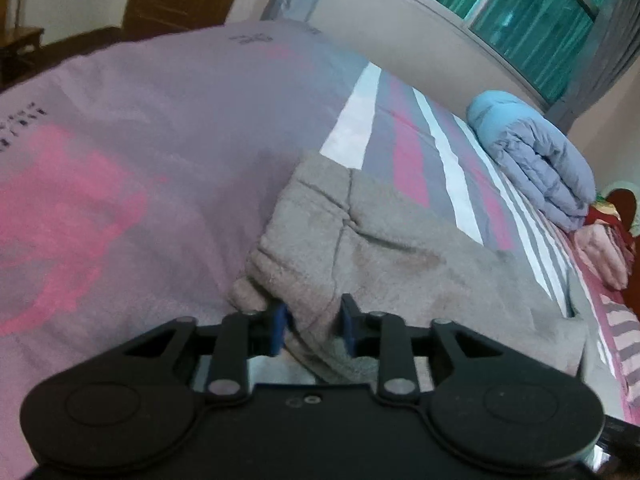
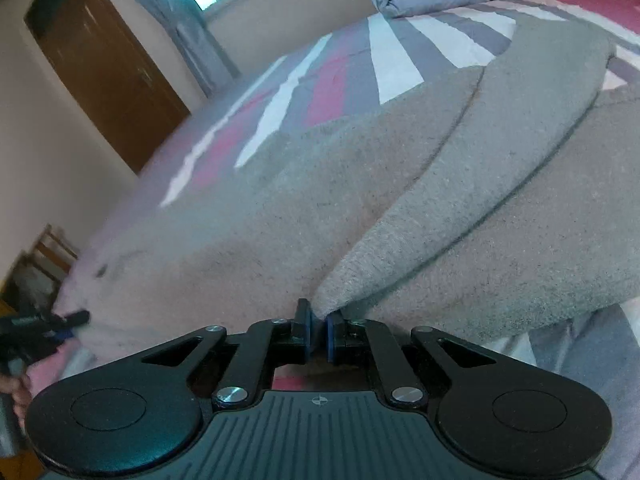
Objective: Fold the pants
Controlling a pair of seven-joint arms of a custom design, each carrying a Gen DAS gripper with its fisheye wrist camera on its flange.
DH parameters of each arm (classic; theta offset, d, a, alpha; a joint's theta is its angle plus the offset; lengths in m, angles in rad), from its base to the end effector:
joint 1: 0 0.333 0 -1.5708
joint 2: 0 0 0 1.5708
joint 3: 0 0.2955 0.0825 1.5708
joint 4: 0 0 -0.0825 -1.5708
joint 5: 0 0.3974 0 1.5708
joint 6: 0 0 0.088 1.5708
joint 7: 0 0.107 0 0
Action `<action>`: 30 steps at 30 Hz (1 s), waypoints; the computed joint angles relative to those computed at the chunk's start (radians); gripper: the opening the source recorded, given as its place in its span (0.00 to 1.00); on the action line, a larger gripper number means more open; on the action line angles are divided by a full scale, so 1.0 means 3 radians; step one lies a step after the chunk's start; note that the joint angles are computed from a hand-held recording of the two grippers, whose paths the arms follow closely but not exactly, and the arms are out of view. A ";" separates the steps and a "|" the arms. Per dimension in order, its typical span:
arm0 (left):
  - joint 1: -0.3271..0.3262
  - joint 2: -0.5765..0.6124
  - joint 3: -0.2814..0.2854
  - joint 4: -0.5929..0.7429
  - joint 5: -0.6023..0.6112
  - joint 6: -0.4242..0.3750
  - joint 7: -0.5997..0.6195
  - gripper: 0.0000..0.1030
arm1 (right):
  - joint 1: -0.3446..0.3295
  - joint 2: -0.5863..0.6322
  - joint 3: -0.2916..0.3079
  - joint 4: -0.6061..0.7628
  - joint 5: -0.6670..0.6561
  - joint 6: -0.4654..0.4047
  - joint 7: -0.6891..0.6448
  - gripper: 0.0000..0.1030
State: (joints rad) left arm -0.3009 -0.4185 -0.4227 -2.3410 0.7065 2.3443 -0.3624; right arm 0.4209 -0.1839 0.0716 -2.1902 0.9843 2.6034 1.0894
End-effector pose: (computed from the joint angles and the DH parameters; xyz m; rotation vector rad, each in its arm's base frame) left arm 0.3642 -0.3253 0.5020 -2.3286 0.9534 -0.8957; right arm 0.4932 0.2468 0.4983 -1.7837 1.3727 0.1539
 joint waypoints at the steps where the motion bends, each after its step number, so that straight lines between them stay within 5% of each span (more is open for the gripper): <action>1: -0.0004 0.0068 -0.0075 0.0136 -0.0029 -0.0248 0.0011 0.34 | 0.0025 -0.0058 -0.0038 -0.0025 -0.0003 -0.0025 0.0044 0.16; 2: -0.0026 0.0140 -0.0163 0.0281 -0.0027 -0.0542 0.0029 0.42 | 0.0020 -0.0082 -0.0084 -0.0014 -0.0018 -0.0042 0.0073 0.22; 4: -0.0105 0.0223 -0.0261 0.0433 0.0058 -0.0842 -0.0037 0.42 | -0.0007 -0.0258 -0.0120 -0.0111 0.0013 0.0083 -0.0021 0.27; 7: -0.0224 0.0455 -0.0287 0.0650 0.0139 -0.0939 -0.0226 0.42 | -0.0046 -0.0432 -0.0202 -0.0229 -0.0010 0.0228 -0.0094 0.27; 10: -0.0332 0.0788 -0.0259 0.0953 0.0164 -0.1133 -0.0281 0.44 | -0.0150 -0.0180 -0.0154 0.0092 -0.0317 0.0261 0.0279 0.27; 14: -0.0465 0.1015 -0.0103 0.1119 0.0061 -0.1257 -0.0427 0.54 | -0.0296 0.0180 -0.0068 0.0498 -0.0992 0.0155 0.0953 0.27; 20: -0.0614 0.1101 0.0020 0.1145 0.0090 -0.1334 -0.0461 0.59 | -0.0265 0.0834 0.0078 0.1364 -0.2751 -0.0323 0.2272 0.29; 21: -0.0633 0.1086 0.0027 0.1115 0.0112 -0.1320 -0.0473 0.60 | -0.0251 0.0875 0.0059 0.1409 -0.2795 -0.0371 0.2272 0.29; 23: -0.0652 0.1011 0.0040 0.0998 0.0156 -0.1223 -0.0541 0.60 | -0.0225 0.0932 0.0008 0.1411 -0.2645 -0.0268 0.2020 0.01; 30: -0.0673 0.0981 0.0000 0.0923 0.0266 -0.1202 -0.0599 0.61 | -0.0390 0.0140 -0.0088 0.0354 -0.2125 0.0139 0.1702 0.00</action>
